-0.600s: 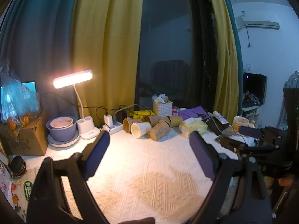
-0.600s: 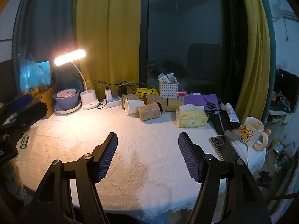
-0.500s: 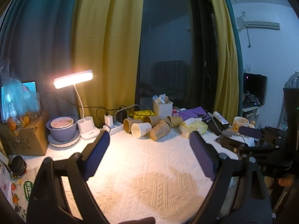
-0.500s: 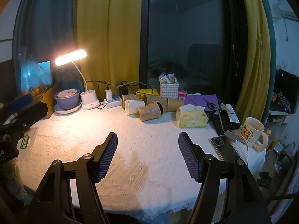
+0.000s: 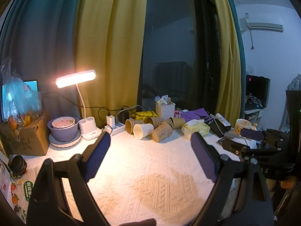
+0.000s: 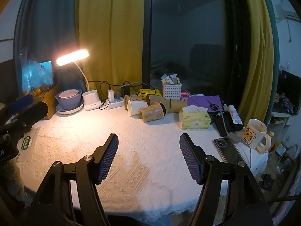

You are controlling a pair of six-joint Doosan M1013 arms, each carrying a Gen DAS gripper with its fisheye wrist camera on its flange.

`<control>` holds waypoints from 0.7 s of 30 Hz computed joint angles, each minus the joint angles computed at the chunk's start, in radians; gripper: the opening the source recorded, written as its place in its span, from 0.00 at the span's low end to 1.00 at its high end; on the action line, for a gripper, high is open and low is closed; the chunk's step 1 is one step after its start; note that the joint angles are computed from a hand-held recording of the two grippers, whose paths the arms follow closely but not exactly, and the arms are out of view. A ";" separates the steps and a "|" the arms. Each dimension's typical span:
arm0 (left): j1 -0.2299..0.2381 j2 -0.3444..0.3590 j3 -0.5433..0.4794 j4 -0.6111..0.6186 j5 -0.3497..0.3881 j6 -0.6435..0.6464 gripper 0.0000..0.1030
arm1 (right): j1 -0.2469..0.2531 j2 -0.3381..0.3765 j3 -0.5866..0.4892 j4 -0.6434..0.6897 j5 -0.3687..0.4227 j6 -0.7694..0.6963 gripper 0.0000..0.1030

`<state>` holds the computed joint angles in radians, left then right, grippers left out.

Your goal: Flip cup upright

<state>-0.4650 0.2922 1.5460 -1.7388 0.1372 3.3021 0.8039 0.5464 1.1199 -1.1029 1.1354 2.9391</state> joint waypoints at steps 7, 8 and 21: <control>0.004 -0.001 0.000 0.020 0.003 -0.021 0.86 | 0.000 0.000 -0.001 0.003 0.001 -0.003 0.69; 0.004 0.000 0.000 0.020 0.003 -0.022 0.86 | -0.001 -0.001 0.001 0.003 0.000 -0.002 0.69; 0.005 0.000 0.002 0.020 0.004 -0.024 0.86 | 0.002 0.004 -0.006 0.009 0.003 -0.008 0.69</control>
<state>-0.4601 0.2917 1.5479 -1.7189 0.1417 3.2778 0.8063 0.5502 1.1137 -1.0937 1.1385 2.9307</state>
